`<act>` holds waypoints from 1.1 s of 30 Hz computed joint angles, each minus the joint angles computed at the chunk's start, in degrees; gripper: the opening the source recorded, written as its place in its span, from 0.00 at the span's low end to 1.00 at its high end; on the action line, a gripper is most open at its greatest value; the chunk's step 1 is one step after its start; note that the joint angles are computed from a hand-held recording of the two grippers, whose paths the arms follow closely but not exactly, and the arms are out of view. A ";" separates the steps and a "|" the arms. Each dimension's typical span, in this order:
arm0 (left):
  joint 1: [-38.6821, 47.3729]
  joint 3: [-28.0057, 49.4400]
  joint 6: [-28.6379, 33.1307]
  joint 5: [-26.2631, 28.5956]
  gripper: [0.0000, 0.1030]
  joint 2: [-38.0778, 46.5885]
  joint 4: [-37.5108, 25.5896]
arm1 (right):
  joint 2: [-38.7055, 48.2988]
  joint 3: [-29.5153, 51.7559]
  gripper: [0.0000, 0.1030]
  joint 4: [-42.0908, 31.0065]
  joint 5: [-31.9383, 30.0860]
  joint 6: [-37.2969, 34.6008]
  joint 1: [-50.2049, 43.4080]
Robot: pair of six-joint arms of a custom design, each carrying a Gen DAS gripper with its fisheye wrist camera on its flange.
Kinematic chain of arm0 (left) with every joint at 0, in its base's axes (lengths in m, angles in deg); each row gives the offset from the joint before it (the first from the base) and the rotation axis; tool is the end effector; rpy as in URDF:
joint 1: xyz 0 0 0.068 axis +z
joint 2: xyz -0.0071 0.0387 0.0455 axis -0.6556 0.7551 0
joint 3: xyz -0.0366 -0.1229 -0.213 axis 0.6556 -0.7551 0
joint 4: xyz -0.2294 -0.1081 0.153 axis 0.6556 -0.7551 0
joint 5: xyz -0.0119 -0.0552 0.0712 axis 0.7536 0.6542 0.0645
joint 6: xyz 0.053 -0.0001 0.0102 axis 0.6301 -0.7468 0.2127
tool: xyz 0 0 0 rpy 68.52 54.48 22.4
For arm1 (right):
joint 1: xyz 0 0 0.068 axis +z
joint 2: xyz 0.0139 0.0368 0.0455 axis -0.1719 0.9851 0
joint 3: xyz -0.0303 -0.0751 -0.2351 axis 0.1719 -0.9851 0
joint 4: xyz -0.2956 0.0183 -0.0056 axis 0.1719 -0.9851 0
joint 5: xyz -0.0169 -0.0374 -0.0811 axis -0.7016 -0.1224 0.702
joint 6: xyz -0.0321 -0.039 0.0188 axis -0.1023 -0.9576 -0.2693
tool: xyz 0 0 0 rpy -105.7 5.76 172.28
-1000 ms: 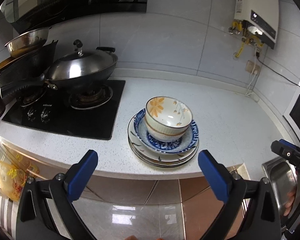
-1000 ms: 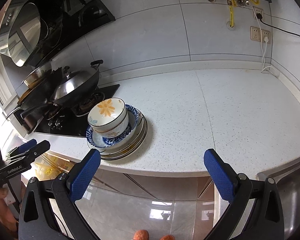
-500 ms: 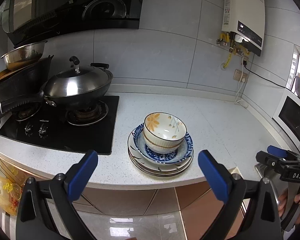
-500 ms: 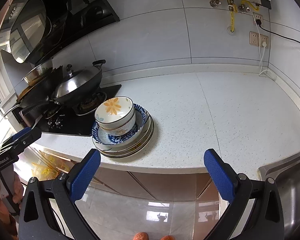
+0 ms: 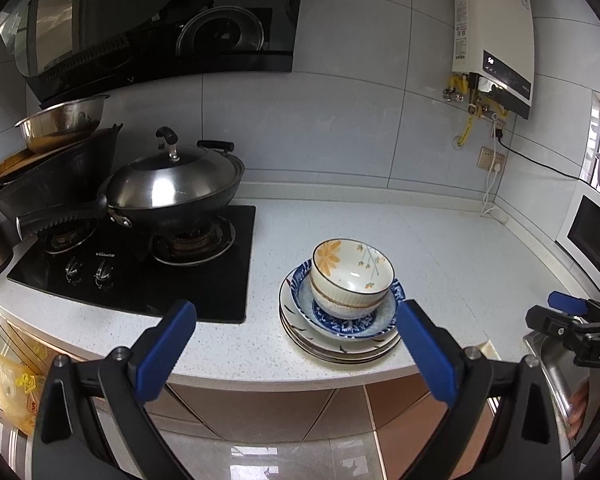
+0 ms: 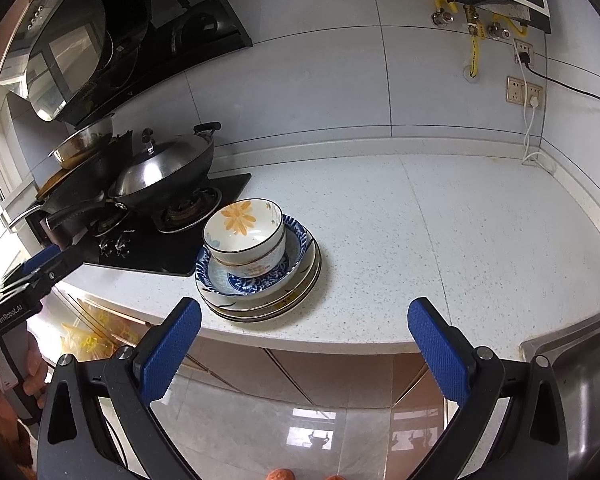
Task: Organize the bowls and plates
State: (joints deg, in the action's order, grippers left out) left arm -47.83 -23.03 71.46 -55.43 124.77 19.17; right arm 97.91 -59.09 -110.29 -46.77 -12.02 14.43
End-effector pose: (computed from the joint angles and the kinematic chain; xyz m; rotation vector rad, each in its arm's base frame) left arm 0.2788 -0.0472 0.2632 0.5544 2.0804 -0.3782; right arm 0.1290 0.0444 0.2344 0.5043 2.1931 0.1880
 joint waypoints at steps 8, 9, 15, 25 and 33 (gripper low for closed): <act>-0.94 -0.53 0.34 -2.91 0.98 0.98 1.37 | -0.18 0.06 0.99 -0.67 -0.36 1.61 0.19; -1.24 -0.42 0.34 -3.34 0.98 1.18 1.53 | -0.57 0.03 0.99 -0.95 -0.28 1.98 0.29; -2.22 0.66 0.77 -3.39 0.98 2.63 1.65 | -3.93 -0.06 0.99 -3.32 0.23 3.61 0.32; -3.19 1.09 1.35 -4.89 0.98 4.08 3.71 | -4.73 0.74 0.99 -4.01 -1.17 4.75 -2.14; -2.35 3.63 3.53 -2.78 0.98 7.22 4.52 | 0.11 4.00 0.99 -5.35 0.94 6.64 -3.78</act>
State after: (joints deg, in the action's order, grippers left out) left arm -50.18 -19.40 74.98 -58.21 131.98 23.69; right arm 98.01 -55.09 -115.65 -45.83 -5.38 10.65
